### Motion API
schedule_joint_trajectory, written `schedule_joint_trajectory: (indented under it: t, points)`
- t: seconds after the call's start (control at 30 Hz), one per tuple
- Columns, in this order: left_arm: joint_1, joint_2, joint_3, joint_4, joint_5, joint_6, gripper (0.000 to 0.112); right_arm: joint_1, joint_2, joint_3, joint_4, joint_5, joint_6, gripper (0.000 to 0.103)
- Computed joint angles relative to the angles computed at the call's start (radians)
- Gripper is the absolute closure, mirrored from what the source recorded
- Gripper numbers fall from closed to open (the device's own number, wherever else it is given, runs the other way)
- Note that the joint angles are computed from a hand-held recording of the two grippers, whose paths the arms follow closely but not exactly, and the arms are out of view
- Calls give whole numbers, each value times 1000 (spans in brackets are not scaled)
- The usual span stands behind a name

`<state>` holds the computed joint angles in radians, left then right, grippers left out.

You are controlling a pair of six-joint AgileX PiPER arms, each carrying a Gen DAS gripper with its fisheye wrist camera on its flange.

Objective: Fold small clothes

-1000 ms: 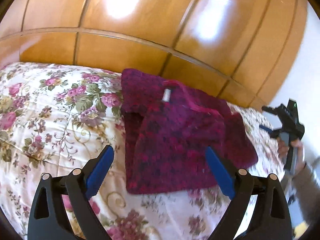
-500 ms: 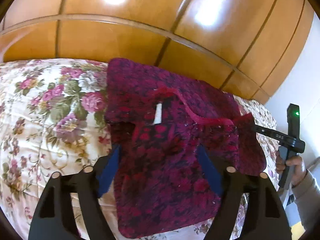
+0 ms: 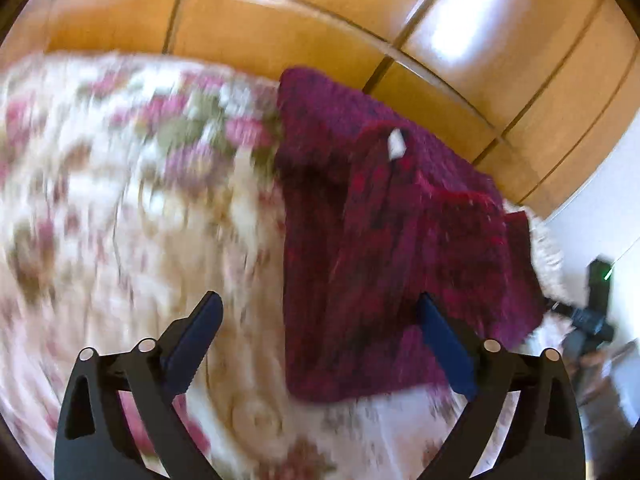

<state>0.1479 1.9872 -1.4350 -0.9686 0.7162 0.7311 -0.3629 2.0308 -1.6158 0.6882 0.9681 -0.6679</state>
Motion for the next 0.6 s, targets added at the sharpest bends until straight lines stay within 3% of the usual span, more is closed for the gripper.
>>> schedule_joint_trajectory:
  t: [0.1, 0.13, 0.2, 0.27, 0.5, 0.53, 0.6]
  points:
    - [27, -12, 72, -88, 47, 93, 44, -24, -59, 132, 36, -25, -94, 19]
    - [28, -13, 86, -113, 59, 111, 61, -29, -74, 164, 54, -39, -119, 29]
    - [15, -15, 89, -113, 57, 102, 74, -27, -96, 190, 63, -55, -104, 44]
    - [2, -37, 106, -105, 34, 101, 88, -24, -106, 196, 74, -53, -99, 69]
    - [37, -158, 243, -163, 36, 202, 102, -68, -231, 306, 145, -31, -168, 89]
    - [44, -181, 270, -176, 41, 221, 102, -81, -245, 323, 150, -20, -177, 103]
    - [56, -234, 328, -196, 53, 252, 102, -119, -283, 371, 171, 10, -203, 103]
